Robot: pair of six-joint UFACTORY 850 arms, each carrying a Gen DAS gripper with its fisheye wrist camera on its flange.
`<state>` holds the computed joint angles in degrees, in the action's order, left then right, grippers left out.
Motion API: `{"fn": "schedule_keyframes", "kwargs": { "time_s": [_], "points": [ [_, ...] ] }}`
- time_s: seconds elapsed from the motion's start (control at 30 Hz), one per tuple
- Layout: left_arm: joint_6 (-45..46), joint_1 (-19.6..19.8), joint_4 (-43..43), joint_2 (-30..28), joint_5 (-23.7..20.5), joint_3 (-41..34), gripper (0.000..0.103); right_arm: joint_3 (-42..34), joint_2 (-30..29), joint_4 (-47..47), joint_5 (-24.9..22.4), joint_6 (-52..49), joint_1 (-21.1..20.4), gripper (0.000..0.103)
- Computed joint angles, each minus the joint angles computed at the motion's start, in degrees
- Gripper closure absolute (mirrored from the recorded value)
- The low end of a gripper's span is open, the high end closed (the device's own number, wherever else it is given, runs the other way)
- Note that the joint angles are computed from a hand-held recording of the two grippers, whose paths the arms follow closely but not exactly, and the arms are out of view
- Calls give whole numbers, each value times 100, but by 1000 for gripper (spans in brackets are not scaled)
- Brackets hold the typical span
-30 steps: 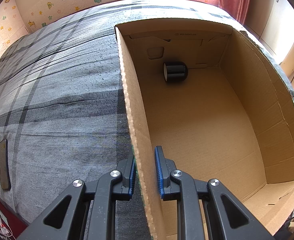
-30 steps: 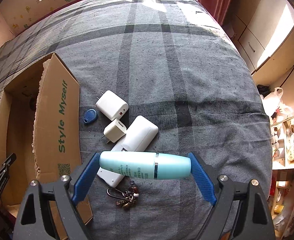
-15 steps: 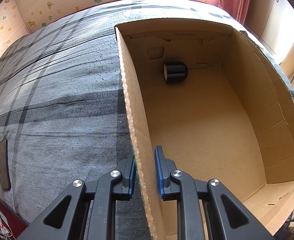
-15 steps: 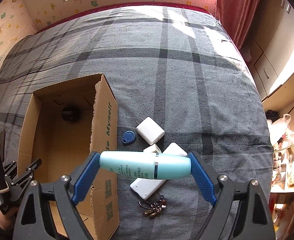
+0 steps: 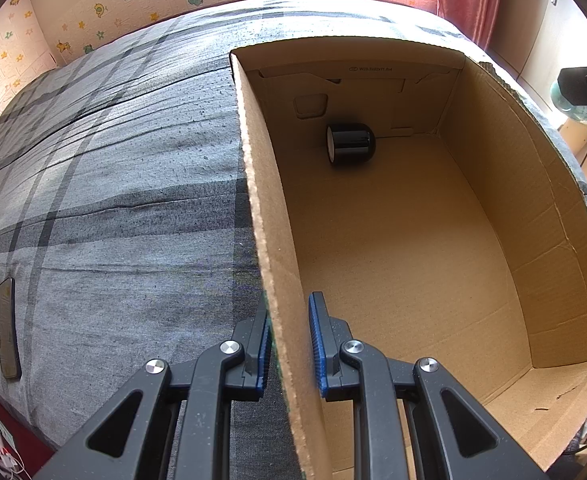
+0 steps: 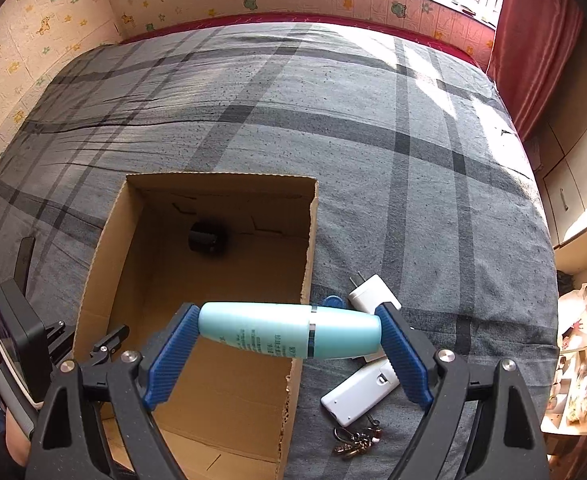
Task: Organize rigid objects
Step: 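Carry the mint-green tube into the box and open the right tool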
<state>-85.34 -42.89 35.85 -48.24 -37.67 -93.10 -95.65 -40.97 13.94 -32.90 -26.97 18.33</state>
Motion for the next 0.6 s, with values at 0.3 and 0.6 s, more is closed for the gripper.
{"fn": "schedule_keyframes", "kwargs": {
  "time_s": [0.3, 0.6],
  "points": [
    [-7, -2, 2, 5, 5, 9, 84, -212, -202, 80, -150, -130, 222, 12],
    [6, 2, -2, 3, 3, 5, 84, -500, -527, 63, -332, -124, 369, 12]
  ]
}}
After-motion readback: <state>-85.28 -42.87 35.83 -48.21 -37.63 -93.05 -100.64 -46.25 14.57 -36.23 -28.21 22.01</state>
